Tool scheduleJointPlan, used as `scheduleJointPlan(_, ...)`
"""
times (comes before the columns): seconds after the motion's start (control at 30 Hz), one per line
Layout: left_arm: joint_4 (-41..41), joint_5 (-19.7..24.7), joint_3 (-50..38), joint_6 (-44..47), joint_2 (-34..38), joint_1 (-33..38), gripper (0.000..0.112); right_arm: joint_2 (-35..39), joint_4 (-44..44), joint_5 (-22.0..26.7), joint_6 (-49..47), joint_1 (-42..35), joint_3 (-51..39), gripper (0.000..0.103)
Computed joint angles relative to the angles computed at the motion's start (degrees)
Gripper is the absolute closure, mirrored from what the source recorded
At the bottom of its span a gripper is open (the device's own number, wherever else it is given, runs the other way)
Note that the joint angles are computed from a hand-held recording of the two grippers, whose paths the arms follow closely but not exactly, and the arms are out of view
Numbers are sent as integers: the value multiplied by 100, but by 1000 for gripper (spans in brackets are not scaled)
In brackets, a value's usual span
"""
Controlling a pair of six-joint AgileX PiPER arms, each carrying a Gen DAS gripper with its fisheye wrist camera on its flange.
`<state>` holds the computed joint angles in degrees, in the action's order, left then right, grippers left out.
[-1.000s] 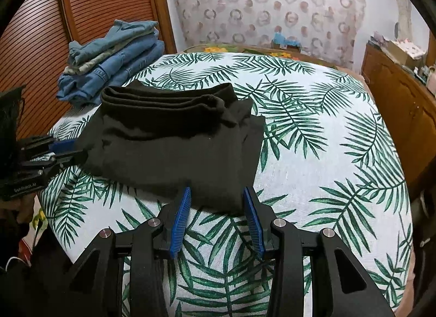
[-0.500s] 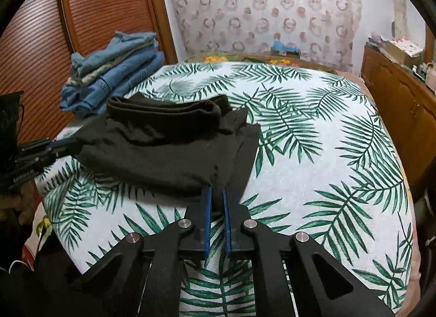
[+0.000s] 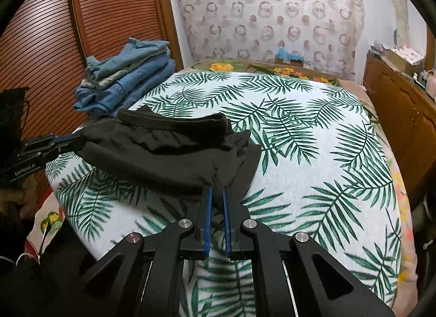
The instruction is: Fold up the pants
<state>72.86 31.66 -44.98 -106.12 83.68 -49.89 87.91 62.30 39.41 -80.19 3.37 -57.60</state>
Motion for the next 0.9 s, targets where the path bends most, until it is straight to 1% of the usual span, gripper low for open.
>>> scheduleJointPlan(0.2, -203, 302, 99, 69, -184, -388, 104, -369, -45, 129, -136, -135, 330, 96)
scheduleJointPlan(0.4, -435, 436, 55, 252, -219, -482, 103, -579, -72, 244, -218, -236, 490, 96)
scheduleJointPlan(0.77, -600, 335, 4, 310, -33, -431, 103, -580, -227, 150, -98, -159, 550, 96)
scheduleJointPlan(0.9, -743, 254, -22, 398, -7, -363, 101, -664, -317, 40, 21, -79, 622, 96)
